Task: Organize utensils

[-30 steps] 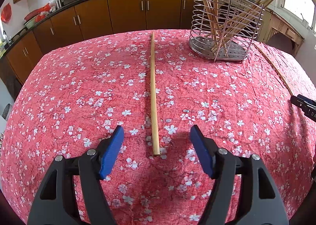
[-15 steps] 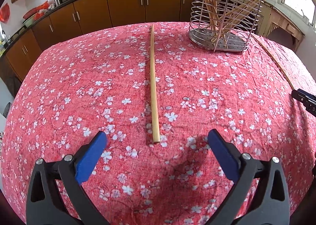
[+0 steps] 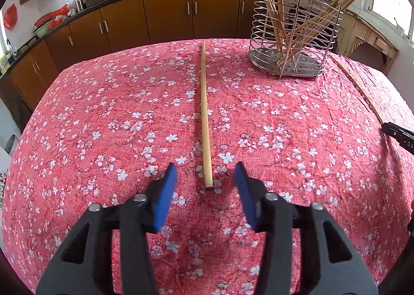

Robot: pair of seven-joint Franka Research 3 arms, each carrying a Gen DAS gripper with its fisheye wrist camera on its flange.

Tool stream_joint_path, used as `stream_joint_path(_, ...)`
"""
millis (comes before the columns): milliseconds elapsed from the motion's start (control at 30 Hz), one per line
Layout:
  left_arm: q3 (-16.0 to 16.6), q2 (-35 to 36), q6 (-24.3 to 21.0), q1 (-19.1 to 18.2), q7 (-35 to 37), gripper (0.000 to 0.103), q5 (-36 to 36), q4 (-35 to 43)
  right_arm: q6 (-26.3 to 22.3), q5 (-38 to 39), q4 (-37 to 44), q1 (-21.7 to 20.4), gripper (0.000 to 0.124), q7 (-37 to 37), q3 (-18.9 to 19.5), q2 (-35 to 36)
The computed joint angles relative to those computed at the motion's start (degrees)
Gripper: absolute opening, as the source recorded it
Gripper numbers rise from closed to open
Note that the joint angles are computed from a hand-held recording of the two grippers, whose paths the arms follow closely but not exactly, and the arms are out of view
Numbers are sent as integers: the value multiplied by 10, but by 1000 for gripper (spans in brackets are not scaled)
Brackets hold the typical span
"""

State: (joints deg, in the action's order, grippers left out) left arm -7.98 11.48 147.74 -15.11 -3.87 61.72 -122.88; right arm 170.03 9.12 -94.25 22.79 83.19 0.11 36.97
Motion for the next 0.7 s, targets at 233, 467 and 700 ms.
stream_joint_path(233,-2,7,-8,-8,-2,16,6,10,0,-10,1,12,8,9,-14,0)
stream_joint_path(467,1,-12,15,-2,-20,7,7,-14,31,-5,-25,4,7,10,-7,-13)
stream_joint_path(700,-18,-80,-30,1,-72,7,64,-54,134,10,-108,-2,7,-22,0,-72)
